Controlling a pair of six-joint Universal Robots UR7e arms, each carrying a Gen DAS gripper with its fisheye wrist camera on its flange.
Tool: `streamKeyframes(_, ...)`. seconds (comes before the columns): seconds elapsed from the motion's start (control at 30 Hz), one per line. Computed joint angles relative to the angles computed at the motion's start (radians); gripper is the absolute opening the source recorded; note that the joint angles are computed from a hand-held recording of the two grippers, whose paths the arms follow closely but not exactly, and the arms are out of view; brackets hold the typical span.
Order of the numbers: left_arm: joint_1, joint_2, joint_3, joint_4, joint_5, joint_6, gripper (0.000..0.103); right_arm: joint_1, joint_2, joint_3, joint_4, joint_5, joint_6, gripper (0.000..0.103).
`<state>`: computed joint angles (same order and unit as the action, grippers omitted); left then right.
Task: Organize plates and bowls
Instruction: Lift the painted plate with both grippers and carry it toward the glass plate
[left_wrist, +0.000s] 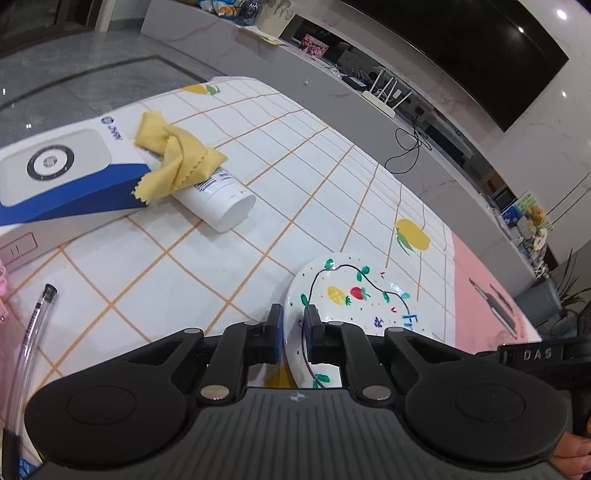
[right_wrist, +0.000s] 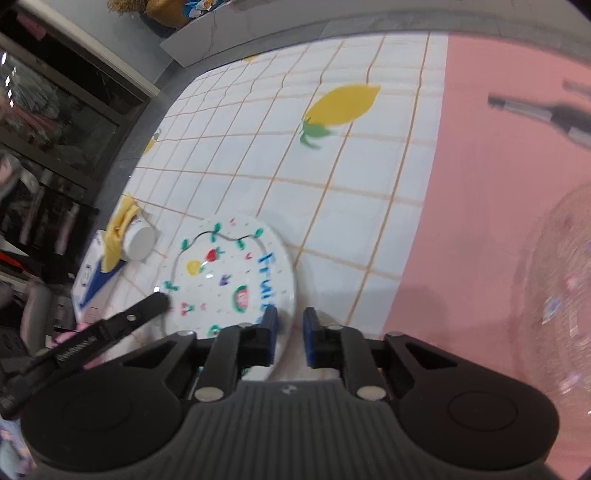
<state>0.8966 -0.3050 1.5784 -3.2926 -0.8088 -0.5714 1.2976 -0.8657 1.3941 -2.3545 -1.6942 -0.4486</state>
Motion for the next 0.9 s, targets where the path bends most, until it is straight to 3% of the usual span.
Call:
streamKeyframes(0.5,-0.052,-0.03,0.06,-0.057,0.019,-0.056,0.011,0.0,-0.081,0.059,0.004,0.057,-0.005,0.007)
streamKeyframes(0.67,-0.112,-0.05,0.087,-0.087,0.039,-0.069,0.011,-0.008,-0.173,0.131,-0.01,0.105,-0.02,0.007)
streamKeyframes(0.9,-0.2,-0.072,0.076,-0.002,0.023,-0.1,0.011,-0.057,-0.361,0.268,-0.037,0.197,-0.018,0.007)
